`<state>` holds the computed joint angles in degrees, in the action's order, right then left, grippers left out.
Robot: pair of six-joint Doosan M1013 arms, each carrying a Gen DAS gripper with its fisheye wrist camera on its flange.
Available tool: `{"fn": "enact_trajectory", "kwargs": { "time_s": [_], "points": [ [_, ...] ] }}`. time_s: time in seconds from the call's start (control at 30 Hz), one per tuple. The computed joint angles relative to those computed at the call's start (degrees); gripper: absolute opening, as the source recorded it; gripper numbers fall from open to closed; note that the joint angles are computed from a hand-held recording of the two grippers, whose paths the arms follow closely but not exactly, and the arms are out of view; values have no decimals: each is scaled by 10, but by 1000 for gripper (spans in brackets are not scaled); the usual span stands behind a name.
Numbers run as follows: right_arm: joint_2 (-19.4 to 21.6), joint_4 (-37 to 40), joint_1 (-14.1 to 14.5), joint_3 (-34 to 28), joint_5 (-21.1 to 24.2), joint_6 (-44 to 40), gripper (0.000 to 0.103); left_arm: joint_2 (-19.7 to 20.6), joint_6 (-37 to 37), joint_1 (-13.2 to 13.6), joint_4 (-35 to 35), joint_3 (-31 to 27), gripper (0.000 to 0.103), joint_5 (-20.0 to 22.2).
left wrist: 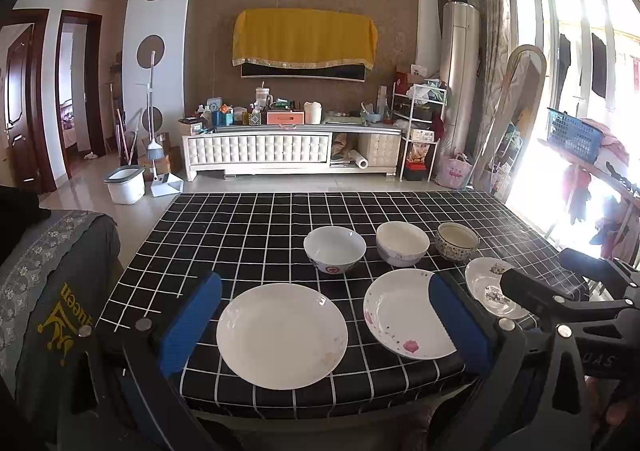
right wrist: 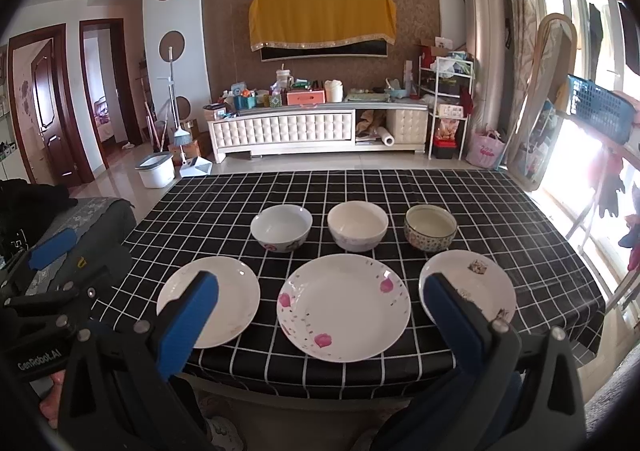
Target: Organize plates and bowls
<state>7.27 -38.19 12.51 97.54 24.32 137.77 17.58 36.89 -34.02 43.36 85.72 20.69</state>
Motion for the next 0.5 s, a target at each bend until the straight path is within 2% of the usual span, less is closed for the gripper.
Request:
{"fn": "enact_trajectory", "kwargs": {
  "time_s": [0.33,0.5],
  "points": [
    [0,-1,1,-1,0,-2,103,-1,21,1,-24,0,103,-1],
    [2,36,-3,-2,-12,-33,103,0,22,2,-24,-2,103,2]
  ]
}}
